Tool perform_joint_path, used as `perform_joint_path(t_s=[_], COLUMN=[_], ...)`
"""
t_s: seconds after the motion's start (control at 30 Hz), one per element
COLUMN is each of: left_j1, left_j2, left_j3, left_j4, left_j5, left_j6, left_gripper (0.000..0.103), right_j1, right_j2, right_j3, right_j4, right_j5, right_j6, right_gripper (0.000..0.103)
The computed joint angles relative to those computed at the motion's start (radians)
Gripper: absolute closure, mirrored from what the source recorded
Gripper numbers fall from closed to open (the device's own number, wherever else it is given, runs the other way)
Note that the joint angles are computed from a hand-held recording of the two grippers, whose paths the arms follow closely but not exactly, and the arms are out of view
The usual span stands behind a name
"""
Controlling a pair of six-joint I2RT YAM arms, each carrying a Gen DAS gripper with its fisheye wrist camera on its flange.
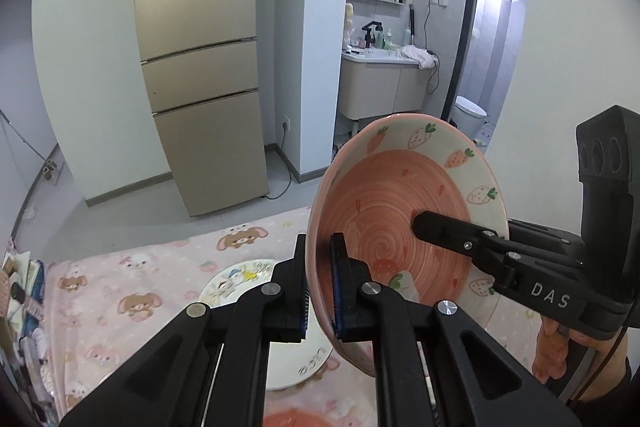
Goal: Organize plates and bowls
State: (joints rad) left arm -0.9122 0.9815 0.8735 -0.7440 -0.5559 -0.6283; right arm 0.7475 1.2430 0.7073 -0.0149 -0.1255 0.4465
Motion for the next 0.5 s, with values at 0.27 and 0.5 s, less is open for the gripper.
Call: perform_joint_path(t_s=[0.27,0.5], left_j1=[-0.212,-0.466], left_j2=[-0.198,-0.301], left_j3=[-0.072,-0.174], left_j4=[-0.251,-0.500], left_j5=[-0.153,-0.262], left_j6=[-0.251,-0.627], left_gripper=[0.093,0.093], right_j1=[0.181,0.333], right_j2=[-0.019,0.038], right_j3=[-0.018,-0.041], right_j4=[-0.011,0.023], right_j5=[0.121,0.212], right_j6=[0.053,0.106], right_gripper=[0.092,0.092])
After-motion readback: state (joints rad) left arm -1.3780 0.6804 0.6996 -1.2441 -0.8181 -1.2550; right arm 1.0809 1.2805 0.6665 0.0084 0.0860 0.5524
